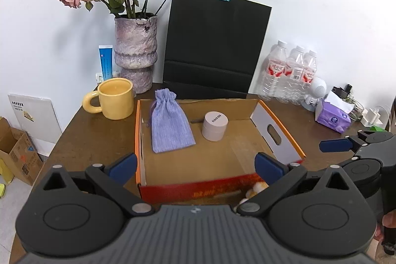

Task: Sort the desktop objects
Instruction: 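Withdraw both tools from the box back toward the remaining items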

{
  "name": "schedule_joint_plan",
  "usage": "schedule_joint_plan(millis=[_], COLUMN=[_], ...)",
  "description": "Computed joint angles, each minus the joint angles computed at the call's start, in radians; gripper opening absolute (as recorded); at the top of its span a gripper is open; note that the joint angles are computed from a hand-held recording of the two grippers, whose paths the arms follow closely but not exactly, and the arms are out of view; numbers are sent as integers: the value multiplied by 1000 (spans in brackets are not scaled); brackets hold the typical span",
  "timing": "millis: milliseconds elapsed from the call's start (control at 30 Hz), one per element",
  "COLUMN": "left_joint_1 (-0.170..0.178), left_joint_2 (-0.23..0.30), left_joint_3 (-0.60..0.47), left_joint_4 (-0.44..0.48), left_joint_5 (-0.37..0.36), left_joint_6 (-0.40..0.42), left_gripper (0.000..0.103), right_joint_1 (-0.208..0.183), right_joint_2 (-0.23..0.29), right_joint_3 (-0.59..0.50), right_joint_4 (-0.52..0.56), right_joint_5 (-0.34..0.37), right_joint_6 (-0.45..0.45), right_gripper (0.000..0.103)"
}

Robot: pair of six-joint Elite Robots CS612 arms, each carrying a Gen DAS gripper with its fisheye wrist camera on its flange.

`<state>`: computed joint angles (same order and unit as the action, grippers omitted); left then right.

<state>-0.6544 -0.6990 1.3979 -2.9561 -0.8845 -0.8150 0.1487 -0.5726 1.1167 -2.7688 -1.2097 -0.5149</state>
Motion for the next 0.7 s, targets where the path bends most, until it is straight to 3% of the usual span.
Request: schedule_joint_plan(millis=[200, 700], left_joint_1=[-21, -65], left_joint_2=[-14, -37], left_joint_3=[48, 159], left_joint_4=[-38, -106], left_joint_5=[-9, -45], left_joint_6=[-6, -60], left_gripper=[103, 103], right_joint_1=[-12, -53], right_joint_2=[-27, -40], right_joint_3=[70, 177], right_joint_4=[-34, -108], right_joint_5=[-3, 5], right_joint_6=[-17, -5], right_gripper=[103, 103])
